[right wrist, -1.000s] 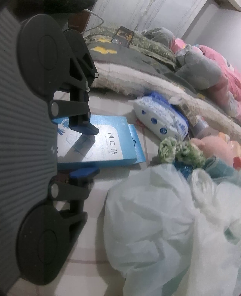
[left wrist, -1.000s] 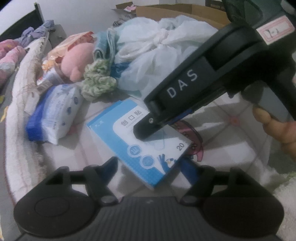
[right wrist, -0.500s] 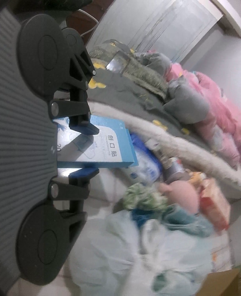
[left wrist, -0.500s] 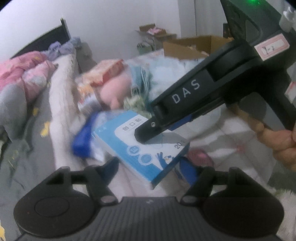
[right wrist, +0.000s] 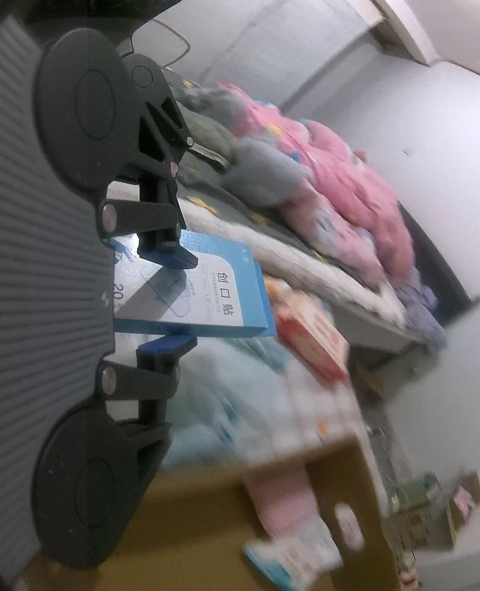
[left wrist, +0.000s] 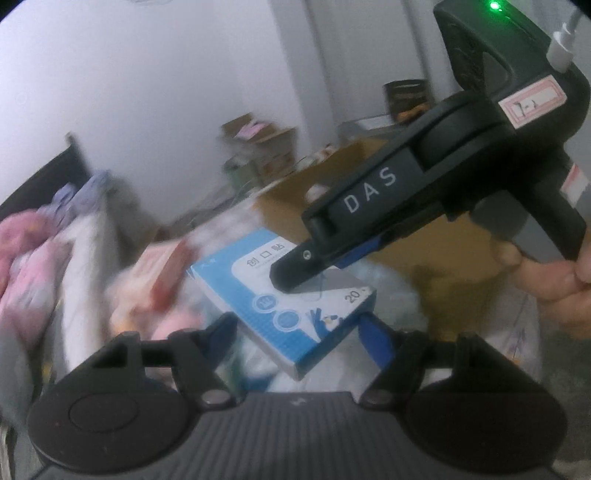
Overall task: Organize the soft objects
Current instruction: 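Carry the blue bandage box with the right tool into the cardboard box, release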
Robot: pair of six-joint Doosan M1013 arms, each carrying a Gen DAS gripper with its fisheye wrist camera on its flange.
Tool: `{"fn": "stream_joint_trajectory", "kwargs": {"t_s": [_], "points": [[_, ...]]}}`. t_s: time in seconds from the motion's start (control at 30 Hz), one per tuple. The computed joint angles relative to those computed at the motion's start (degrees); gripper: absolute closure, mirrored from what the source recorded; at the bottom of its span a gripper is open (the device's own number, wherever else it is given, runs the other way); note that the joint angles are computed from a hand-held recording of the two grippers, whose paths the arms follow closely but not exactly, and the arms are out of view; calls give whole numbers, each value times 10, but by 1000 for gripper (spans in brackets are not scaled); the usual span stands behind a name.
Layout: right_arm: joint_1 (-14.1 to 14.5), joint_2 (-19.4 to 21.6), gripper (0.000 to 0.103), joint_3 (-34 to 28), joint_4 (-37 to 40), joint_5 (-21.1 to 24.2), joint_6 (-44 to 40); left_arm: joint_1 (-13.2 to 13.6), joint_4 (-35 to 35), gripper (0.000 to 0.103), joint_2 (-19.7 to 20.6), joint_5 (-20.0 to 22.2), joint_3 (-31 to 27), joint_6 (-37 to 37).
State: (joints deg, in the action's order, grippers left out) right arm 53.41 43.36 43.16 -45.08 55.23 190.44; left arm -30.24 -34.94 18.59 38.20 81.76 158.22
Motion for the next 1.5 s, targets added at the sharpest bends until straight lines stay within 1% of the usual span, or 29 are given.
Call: {"fn": "stream_joint_trajectory", "kwargs": {"t_s": [0.07,0.17,0.27,0.33,0.47,0.57,0.67,0.7,0.73,0.8,0.83,0.9,0.97,1.07,1.13,1.23,1.33,1.37,1.43,1.5], "points": [[-6,-31,65,51,-15,1,27,-15,-4,29,17,12,-25,3],[-21,-78,65,126,-26,0,63,-41,1,29,52,38,-75,-13],[-45,-123,65,199,-16,-10,87,-67,16,29,95,71,-136,-42],[-61,-146,65,239,-5,-19,96,-84,30,29,131,98,-186,-72],[-96,-184,65,304,18,-31,100,-110,51,29,191,136,-270,-115],[-122,-198,65,329,40,-26,71,-123,72,29,241,164,-342,-153],[-143,-199,66,334,49,-7,26,-135,91,31,282,184,-400,-191],[-147,-197,66,332,45,4,10,-138,97,30,293,193,-416,-204],[-151,-190,66,325,40,22,-10,-140,106,27,309,208,-439,-219],[-154,-180,66,312,33,63,-45,-147,142,24,338,235,-480,-258],[-154,-177,65,309,30,76,-55,-151,161,24,351,245,-498,-272],[-154,-177,65,313,28,78,-53,-155,195,24,365,252,-516,-289],[-152,-182,65,320,26,70,-42,-155,201,24,368,256,-521,-305],[-141,-186,65,323,17,78,-22,-148,187,24,373,275,-536,-312],[-133,-193,65,330,10,78,1,-146,194,23,364,269,-529,-311],[-118,-202,65,338,1,74,42,-144,218,22,346,266,-512,-309],[-102,-210,65,346,-7,62,83,-136,225,21,324,257,-492,-288],[-98,-212,65,348,-9,56,96,-131,227,21,314,252,-481,-281],[-92,-215,66,352,-6,40,115,-125,225,18,279,238,-436,-268],[-88,-210,67,346,7,38,113,-114,222,17,259,224,-409,-255]]}}
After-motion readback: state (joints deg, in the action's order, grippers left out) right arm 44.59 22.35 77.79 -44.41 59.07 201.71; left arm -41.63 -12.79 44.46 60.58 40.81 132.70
